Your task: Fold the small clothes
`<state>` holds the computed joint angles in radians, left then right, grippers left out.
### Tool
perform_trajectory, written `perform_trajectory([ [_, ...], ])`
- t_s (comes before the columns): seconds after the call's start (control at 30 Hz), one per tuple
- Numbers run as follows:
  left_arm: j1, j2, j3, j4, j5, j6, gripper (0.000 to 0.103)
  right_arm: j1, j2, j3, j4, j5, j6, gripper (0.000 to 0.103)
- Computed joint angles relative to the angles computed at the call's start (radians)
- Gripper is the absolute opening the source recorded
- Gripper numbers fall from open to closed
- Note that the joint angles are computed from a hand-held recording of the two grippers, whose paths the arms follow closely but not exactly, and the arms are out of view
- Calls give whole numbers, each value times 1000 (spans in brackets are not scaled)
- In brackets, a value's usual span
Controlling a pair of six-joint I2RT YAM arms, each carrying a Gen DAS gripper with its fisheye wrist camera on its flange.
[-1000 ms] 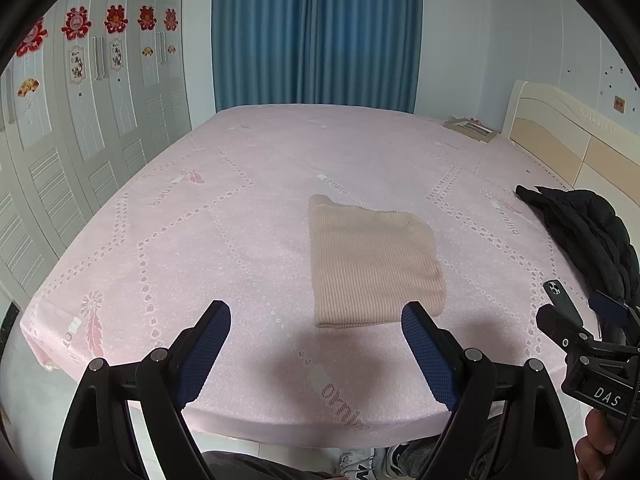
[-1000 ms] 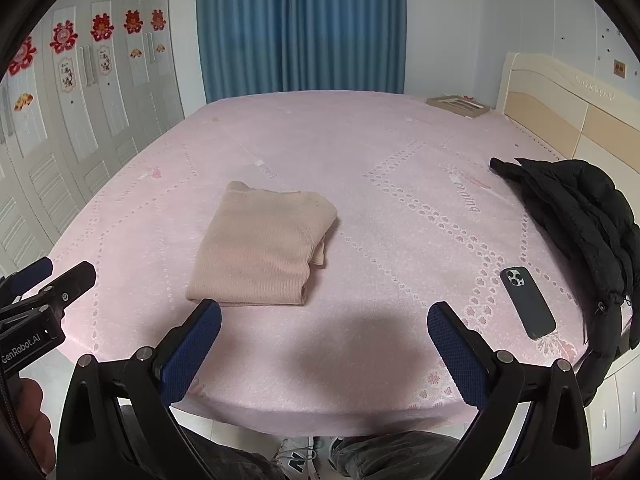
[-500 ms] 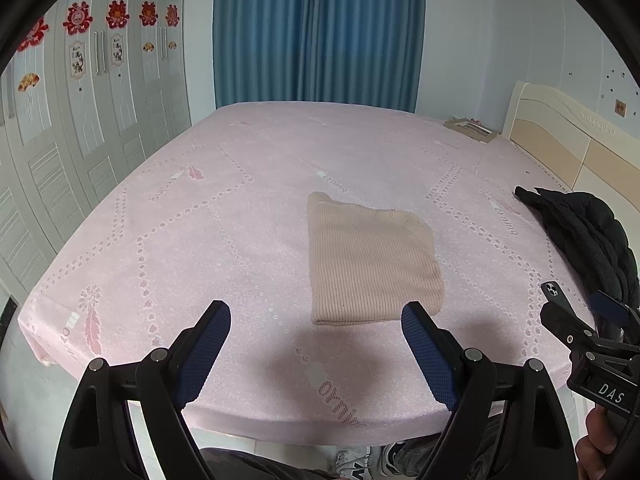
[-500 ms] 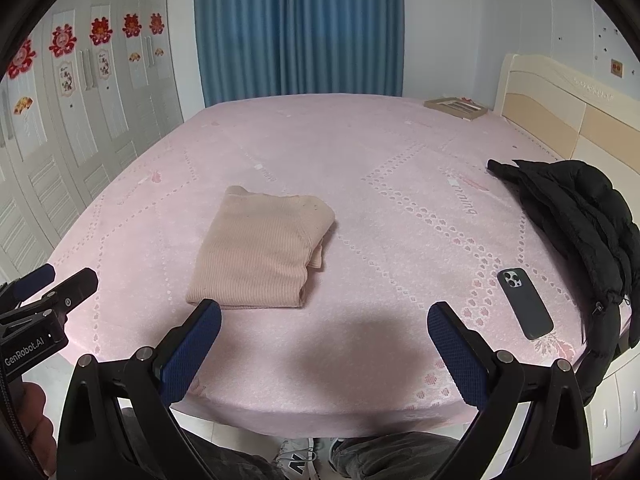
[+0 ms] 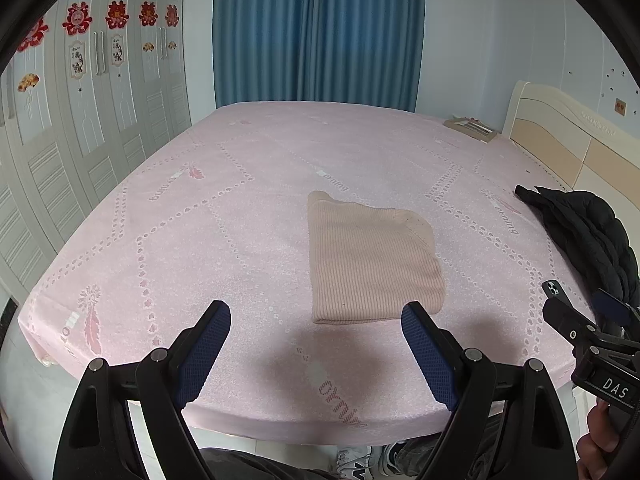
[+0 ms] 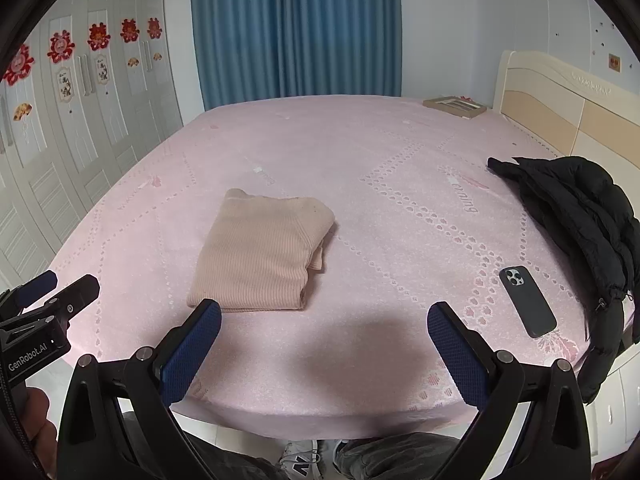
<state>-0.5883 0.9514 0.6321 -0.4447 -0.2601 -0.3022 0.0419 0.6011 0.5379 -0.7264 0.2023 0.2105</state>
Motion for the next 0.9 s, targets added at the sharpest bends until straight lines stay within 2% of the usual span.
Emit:
perform_trajectory([
  [0.9,4,-14,4,-2,0,9,87,-12,-21,3,-7,-15,2,101],
])
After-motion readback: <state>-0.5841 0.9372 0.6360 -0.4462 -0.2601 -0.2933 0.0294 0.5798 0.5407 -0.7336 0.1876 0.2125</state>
